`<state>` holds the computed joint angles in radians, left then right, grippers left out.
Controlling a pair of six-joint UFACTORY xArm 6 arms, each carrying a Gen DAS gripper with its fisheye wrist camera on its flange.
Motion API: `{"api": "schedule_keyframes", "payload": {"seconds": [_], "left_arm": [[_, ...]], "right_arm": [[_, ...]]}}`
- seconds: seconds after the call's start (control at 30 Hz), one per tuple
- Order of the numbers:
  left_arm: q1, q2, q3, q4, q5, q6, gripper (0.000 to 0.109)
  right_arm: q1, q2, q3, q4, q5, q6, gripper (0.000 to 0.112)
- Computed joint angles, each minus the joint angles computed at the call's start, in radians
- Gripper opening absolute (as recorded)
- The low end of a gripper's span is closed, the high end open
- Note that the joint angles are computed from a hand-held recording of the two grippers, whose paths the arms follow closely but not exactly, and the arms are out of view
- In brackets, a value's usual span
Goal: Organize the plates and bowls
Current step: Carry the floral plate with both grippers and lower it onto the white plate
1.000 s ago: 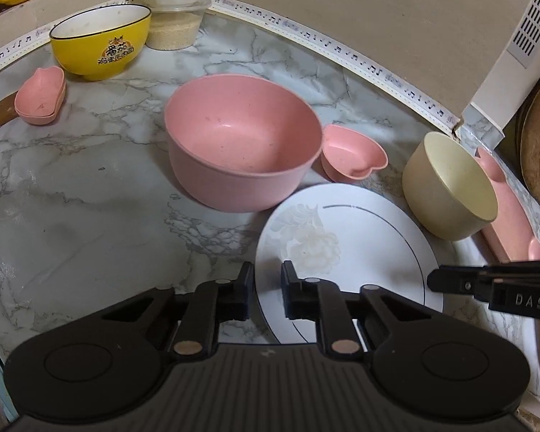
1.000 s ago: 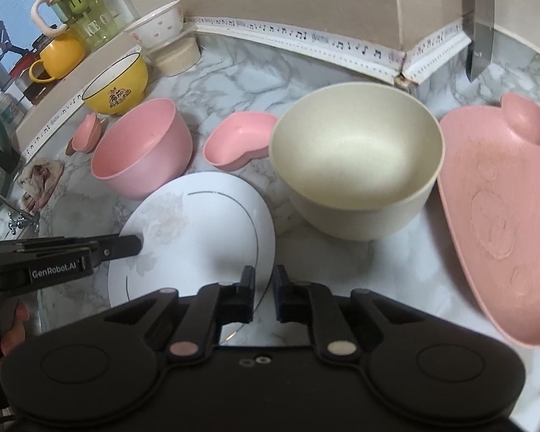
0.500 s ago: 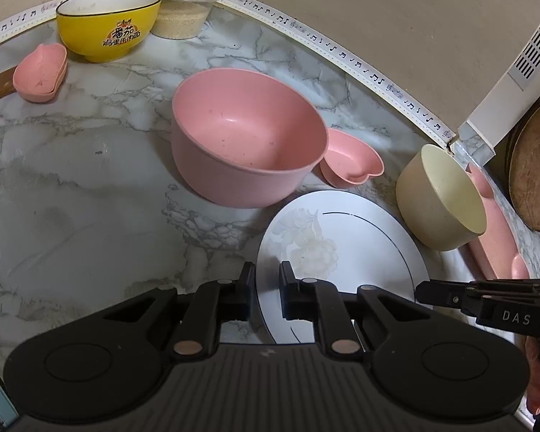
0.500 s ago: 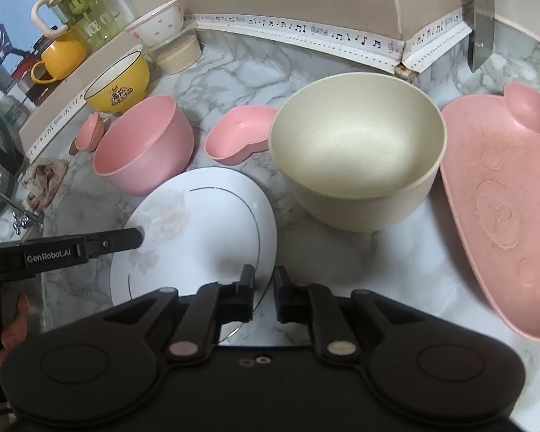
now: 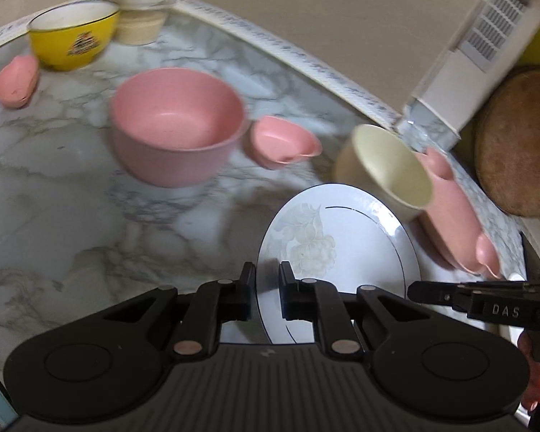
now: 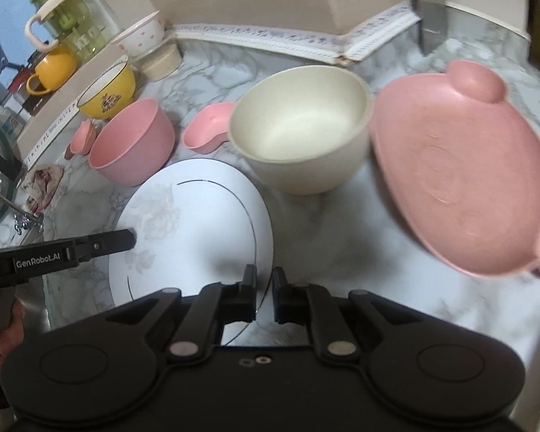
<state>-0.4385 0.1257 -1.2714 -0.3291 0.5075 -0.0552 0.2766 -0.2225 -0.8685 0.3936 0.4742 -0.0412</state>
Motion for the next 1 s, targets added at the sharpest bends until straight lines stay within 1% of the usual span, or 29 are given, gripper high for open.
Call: {"api": "schedule_keyframes", "payload": {"seconds": [0.07, 0.27, 0.47, 0.73, 0.87, 1.0], "left_arm": [[-0.02, -0.004, -0.007, 0.008, 0.015, -0.014, 0.013], [-0.094, -0.003, -0.027, 0.019, 0.023, -0.024, 0.013], [-0.177, 0.038, -0.095, 0.012, 0.046, -0.007, 0.013], [-0.283, 0.153, -0.261, -0.015, 0.116, 0.046, 0.013], [-0.335, 0.227, -0.367, -0.016, 0.143, 0.065, 0.013], [-0.385, 0.313, -0.489, -0.01, 0.178, 0.084, 0.013]], "right_arm": [[-0.02, -0.042, 0.03, 0.002, 0.007, 0.003, 0.006], [-0.086, -0.192, 0.132, -0.026, 0.04, 0.027, 0.006], [-0.186, -0.339, 0.225, -0.02, 0.088, 0.031, 0.006], [-0.366, -0.532, 0.337, -0.024, 0.151, 0.008, 0.005], [-0.48, -0.614, 0.38, -0.003, 0.192, -0.022, 0.005], [-0.609, -0.67, 0.413, 0.04, 0.246, -0.091, 0.005]]}}
